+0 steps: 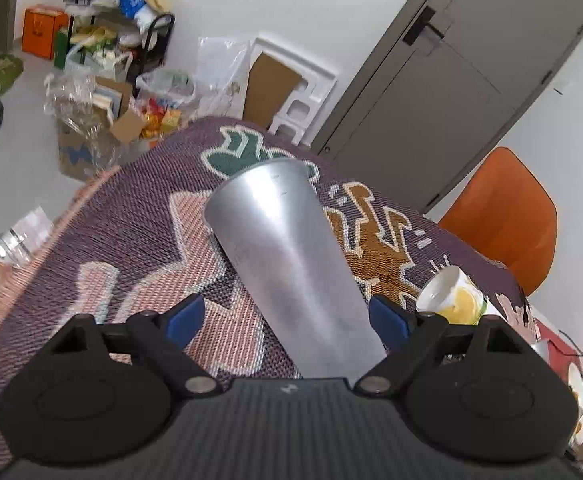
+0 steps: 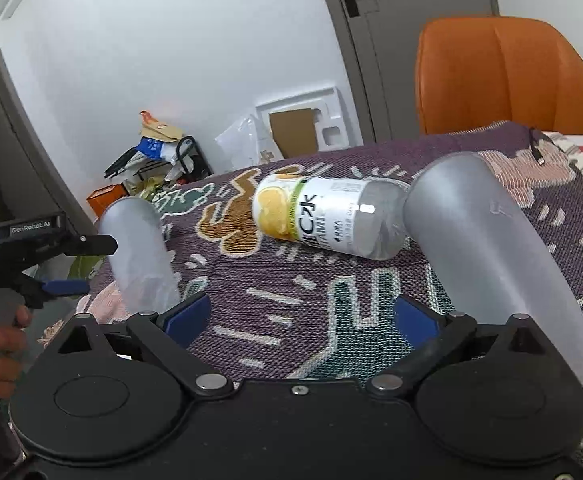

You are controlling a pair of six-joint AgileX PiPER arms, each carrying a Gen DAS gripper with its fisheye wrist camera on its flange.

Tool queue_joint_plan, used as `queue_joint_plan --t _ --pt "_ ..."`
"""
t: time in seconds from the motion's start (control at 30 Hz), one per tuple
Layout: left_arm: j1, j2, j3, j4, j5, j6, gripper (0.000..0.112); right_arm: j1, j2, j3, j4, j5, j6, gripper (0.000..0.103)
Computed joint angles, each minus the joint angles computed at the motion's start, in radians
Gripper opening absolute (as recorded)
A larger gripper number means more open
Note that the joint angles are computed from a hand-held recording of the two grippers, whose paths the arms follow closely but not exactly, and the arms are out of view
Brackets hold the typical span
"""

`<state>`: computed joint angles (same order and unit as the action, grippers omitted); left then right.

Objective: Flip cup upright
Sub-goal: 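Reach the left tool to the frosted TEA cup lying sideways and grasp it, then lift the frosted cup with the left tool toward the right tool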

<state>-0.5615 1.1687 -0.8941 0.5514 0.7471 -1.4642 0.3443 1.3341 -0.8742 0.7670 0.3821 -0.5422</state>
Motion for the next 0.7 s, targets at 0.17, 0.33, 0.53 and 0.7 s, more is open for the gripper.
queue_joint_plan --t 0.17,0.33,0.53,0.7 --pt "0.071 0.050 0.015 -0.059 -0.110 0.076 0.089 -0.012 0.036 -0.005 0.025 0.001 -0.031 0.099" --pt "0.085 0.110 -0.010 -0.090 -0.160 0.100 0.089 -0.006 0.071 -0.014 0.049 -0.006 -0.043 0.099" --pt "0.113 0.166 -0.041 -0.167 -0.183 0.196 0.078 -0.006 0.078 -0.006 0.080 -0.008 -0.070 0.100" --pt "0.149 0.157 -0.039 -0.237 -0.207 0.249 0.063 -0.007 0.080 -0.001 0.098 -0.008 -0.084 0.099"
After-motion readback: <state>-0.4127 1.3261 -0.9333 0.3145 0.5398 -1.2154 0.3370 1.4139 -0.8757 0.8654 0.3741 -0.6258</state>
